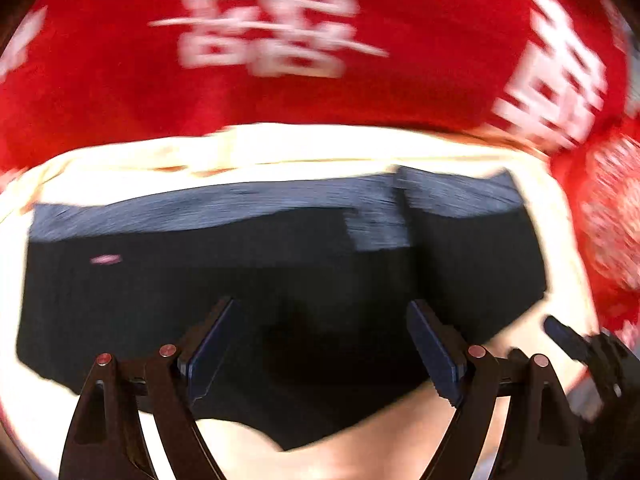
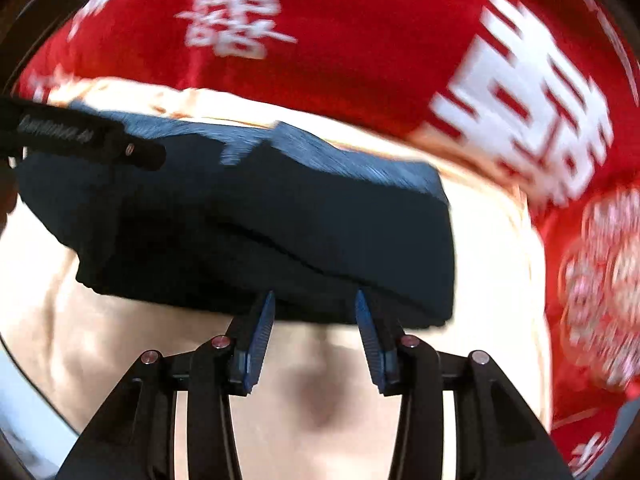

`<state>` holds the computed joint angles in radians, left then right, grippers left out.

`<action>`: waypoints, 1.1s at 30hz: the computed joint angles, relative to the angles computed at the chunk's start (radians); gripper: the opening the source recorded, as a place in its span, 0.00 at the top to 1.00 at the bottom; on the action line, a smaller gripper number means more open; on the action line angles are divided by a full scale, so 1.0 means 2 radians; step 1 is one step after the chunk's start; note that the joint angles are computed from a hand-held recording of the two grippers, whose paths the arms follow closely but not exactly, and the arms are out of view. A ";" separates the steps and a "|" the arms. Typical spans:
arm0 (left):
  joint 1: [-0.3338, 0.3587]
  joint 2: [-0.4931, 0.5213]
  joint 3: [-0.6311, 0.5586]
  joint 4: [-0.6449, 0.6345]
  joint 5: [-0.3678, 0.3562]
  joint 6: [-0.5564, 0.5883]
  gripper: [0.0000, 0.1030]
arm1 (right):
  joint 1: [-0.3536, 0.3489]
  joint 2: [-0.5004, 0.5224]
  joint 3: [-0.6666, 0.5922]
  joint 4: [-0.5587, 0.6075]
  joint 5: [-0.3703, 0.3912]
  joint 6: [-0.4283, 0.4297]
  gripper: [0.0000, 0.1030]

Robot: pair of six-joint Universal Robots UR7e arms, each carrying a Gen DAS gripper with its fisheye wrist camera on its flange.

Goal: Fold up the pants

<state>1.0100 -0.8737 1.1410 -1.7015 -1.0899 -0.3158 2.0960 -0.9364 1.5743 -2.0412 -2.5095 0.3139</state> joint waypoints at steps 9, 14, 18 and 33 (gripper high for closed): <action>0.004 0.070 -0.072 0.011 -0.097 0.001 0.17 | -0.026 -0.056 0.024 0.009 0.043 0.073 0.56; 0.010 0.070 -0.077 0.031 -0.105 0.005 0.33 | -0.033 -0.066 0.037 -0.012 0.059 0.074 0.56; 0.010 0.079 -0.087 0.046 -0.112 0.001 0.57 | -0.039 -0.075 0.046 -0.015 0.064 0.081 0.56; 0.011 0.034 -0.018 0.042 -0.115 0.021 0.96 | -0.057 -0.103 0.062 -0.045 0.095 0.063 0.59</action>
<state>1.0318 -0.8059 1.1053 -1.6170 -1.3201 -0.2741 1.9825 -1.1432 1.6973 -2.1310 -2.3201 0.4389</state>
